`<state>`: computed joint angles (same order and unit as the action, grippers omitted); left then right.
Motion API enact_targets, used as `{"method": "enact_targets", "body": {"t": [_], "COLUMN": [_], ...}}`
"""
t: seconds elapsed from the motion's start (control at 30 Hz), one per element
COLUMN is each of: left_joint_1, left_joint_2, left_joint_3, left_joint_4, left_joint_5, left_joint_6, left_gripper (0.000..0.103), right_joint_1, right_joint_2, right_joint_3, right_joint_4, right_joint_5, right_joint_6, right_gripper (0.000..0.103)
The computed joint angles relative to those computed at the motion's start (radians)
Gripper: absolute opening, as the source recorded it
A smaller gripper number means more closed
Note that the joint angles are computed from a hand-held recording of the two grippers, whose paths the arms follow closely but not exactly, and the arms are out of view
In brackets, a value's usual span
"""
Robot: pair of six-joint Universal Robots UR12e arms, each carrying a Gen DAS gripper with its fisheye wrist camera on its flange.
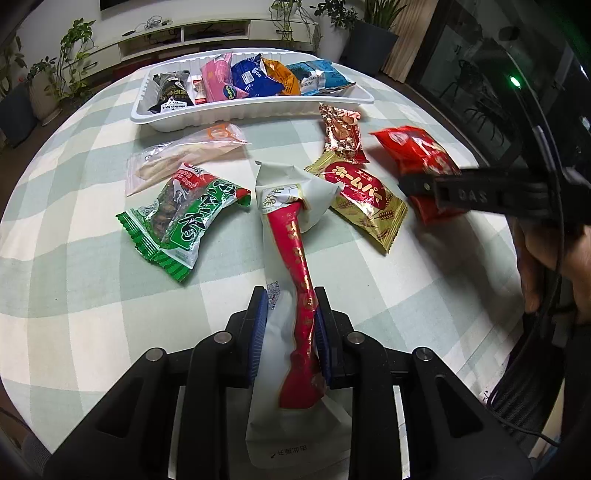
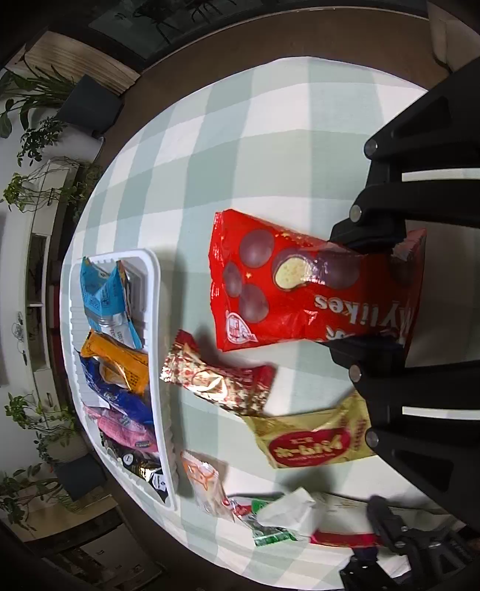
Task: Organize snacks
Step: 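Grasp the red Mylikes bag with the right gripper while the left gripper holds the stick packet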
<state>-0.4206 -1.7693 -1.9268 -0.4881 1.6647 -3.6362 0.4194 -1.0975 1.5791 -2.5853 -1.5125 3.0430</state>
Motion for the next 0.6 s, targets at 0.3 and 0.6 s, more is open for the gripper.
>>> {"method": "enact_targets", "body": {"t": [0.3,0.6], "left_joint_1": [0.01,0.013], "left_joint_2": [0.013,0.026], "left_joint_3": [-0.019,-0.026], "left_joint_4": [0.045,0.058], "left_joint_5": [-0.043,-0.062], "left_joint_6": [-0.018,-0.02], "left_gripper": [0.018,0.012], "right_joint_1": [-0.047,-0.067], "right_joint_2": [-0.076,-0.089], "right_joint_3": [0.142,0.166], "right_joint_4": [-0.168,-0.2], "right_joint_5": [0.171,0.253], "right_joint_6": [0.117,0.163], "right_gripper": [0.038,0.038]}}
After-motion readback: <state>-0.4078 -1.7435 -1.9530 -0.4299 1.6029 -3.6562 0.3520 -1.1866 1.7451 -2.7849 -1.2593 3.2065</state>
